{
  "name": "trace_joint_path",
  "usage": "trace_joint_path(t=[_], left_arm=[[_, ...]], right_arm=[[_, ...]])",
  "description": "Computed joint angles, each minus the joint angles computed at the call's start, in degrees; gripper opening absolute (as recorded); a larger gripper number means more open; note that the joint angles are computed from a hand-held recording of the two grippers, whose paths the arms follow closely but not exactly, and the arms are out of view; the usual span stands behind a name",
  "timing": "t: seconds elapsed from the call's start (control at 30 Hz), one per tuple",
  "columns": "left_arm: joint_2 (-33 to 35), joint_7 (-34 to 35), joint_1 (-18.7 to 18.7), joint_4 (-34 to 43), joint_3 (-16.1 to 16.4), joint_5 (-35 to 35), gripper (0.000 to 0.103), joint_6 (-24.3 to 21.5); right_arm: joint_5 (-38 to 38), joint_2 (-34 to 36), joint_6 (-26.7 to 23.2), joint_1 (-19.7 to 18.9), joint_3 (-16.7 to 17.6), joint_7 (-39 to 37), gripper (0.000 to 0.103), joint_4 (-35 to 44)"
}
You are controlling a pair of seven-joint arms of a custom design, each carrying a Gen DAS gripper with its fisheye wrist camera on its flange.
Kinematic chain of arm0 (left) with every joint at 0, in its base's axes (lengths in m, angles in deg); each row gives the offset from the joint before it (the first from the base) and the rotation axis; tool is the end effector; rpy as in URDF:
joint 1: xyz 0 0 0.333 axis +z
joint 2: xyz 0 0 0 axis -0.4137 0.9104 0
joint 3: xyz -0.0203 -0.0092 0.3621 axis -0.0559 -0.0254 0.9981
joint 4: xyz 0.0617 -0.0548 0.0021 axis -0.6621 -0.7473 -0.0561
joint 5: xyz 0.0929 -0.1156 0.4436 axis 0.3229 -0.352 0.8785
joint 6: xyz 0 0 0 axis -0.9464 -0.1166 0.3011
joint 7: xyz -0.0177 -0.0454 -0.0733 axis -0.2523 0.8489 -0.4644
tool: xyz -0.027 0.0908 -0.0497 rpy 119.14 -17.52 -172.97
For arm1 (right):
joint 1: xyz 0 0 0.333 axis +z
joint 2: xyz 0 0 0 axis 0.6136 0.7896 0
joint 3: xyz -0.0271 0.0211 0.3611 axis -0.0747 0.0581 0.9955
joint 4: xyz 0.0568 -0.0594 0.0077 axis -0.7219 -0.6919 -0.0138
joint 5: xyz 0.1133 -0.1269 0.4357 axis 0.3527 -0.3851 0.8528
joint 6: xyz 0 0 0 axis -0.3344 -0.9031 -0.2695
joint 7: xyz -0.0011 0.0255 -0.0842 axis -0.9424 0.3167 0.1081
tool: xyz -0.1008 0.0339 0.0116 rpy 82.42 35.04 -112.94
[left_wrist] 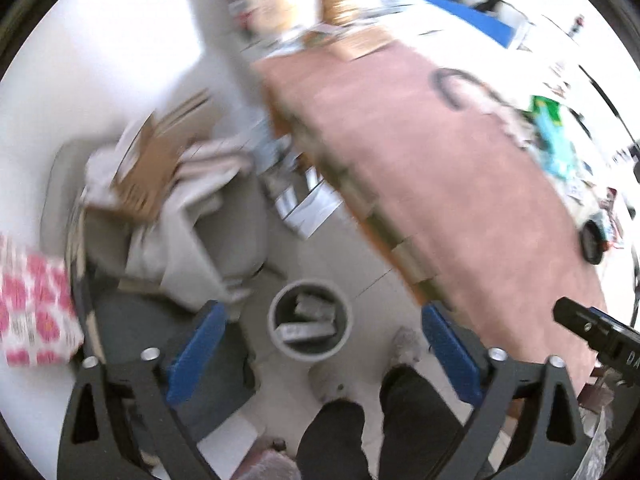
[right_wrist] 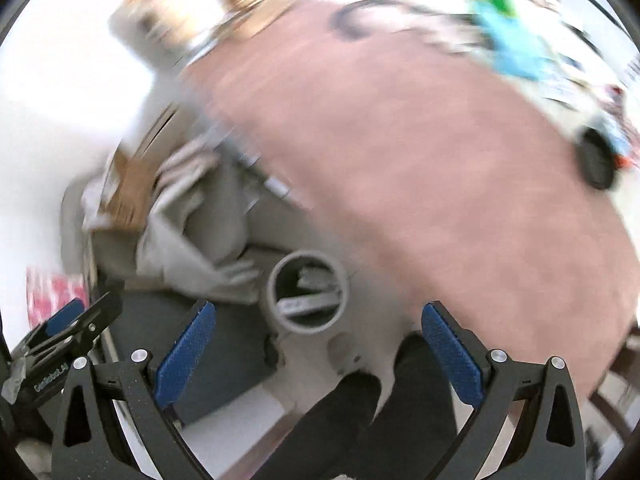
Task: Collect trash
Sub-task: 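Move both tools back over the table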
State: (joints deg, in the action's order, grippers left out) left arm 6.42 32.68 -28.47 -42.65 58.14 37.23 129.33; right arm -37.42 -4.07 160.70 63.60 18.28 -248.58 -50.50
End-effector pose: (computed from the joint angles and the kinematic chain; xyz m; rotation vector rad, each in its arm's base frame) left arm 0.6227 -0.1438 0.8104 -1.1239 2.7491 -0.4304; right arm 0.4619 0.3282 0.7994 -0.8140 2.7376 -0.1133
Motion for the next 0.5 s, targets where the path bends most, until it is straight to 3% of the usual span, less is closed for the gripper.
trace_joint_path(t=[0.13, 0.27, 0.37, 0.5], left_arm=[[-0.4, -3.1, -4.5, -0.1, -3.4, 1.5, 0.103, 0.8], [1.0, -7.8, -10.1, 0.7, -6.3, 4.9, 0.103, 1.1], [5.3, -12.1, -15.3, 5.3, -8.2, 8.0, 0.103, -1.0], [12.5, -16.4, -23.0, 13.3, -8.8, 12.0, 0.103, -4.0]], right_arm=[[0.8, -13.4, -6.9, -2.7, -2.5, 4.2, 0.103, -10.9], [0.2, -24.2, -15.2, -5.7, -6.1, 2.4, 0.103, -19.0], [-0.8, -30.4, -18.1, -7.8, -9.8, -2.1, 0.103, -25.0], [-1.6, -35.4, -17.5, -10.9, -15.1, -9.1, 0.103, -31.6]])
